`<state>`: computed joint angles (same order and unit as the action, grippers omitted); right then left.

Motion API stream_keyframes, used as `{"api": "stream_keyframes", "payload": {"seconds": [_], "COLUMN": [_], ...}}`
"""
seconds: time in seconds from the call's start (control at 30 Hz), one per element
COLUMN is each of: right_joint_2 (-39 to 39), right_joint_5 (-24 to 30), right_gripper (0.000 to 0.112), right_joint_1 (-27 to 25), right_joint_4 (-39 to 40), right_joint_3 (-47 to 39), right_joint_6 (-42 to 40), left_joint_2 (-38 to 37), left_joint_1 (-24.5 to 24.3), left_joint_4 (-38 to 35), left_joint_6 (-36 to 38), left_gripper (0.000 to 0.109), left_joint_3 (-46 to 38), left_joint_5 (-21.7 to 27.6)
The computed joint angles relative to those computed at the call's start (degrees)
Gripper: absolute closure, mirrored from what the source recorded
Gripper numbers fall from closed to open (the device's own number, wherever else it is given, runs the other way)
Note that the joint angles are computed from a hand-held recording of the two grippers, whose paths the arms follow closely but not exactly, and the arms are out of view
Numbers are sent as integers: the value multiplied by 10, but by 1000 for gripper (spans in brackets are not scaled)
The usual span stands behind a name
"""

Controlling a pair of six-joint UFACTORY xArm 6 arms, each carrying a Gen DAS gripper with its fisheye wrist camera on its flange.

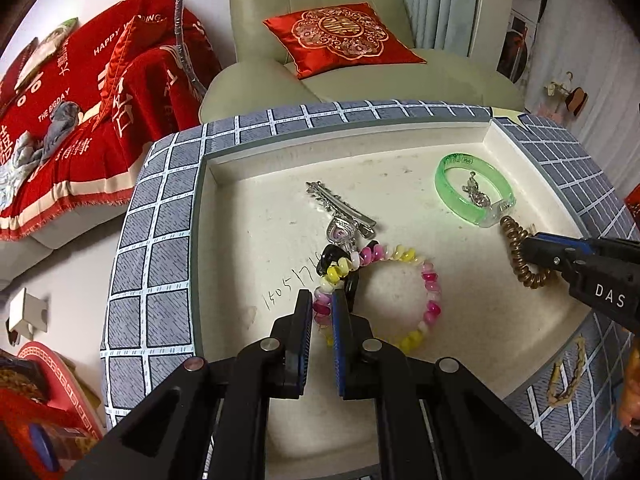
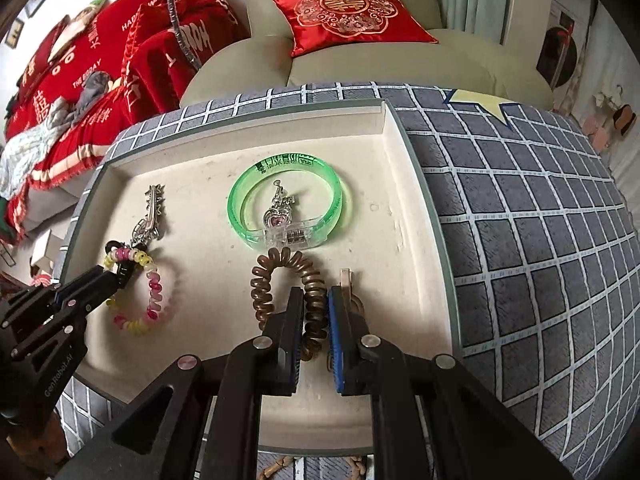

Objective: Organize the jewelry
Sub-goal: 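Carry both into the tray while the right gripper releases the coiled hair tie beside the bangle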

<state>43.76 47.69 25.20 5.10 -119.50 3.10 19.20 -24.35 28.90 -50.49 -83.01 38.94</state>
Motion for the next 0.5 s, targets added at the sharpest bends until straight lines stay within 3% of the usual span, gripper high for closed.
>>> {"api": "stream_keyframes", "payload": {"seconds": [0.03,0.1,0.17,0.27,0.37,0.5], "right_joint_2": [2,2,-6,-20,-46,-80], "right_joint_5": [3,6,-2,-18,-47,-81], "right_gripper": [94,70,59,58,43,41], "right_joint_1": [0,-1,-1,-2,-5,-4], "right_joint_4": [4,18,24,47,84,106], "right_joint_3": [-4,-5,7,27,62,104], "right_joint_6": [-2,-8,-10,-21,-39,-54], "left_joint_2": [0,0,-1,-3,-8,-15], "left_joint_1": [0,-1,-2,-4,-4,-5], "left_joint_4": [-1,2,7,13,20,38], "left_joint_6": [1,-1,-2,-7,-16,-34], "left_gripper": [83,83,83,83,83,83], "left_joint_3": [0,-1,0,1,9,15], "left_joint_5": [1,3,5,5,-5,-6]}}
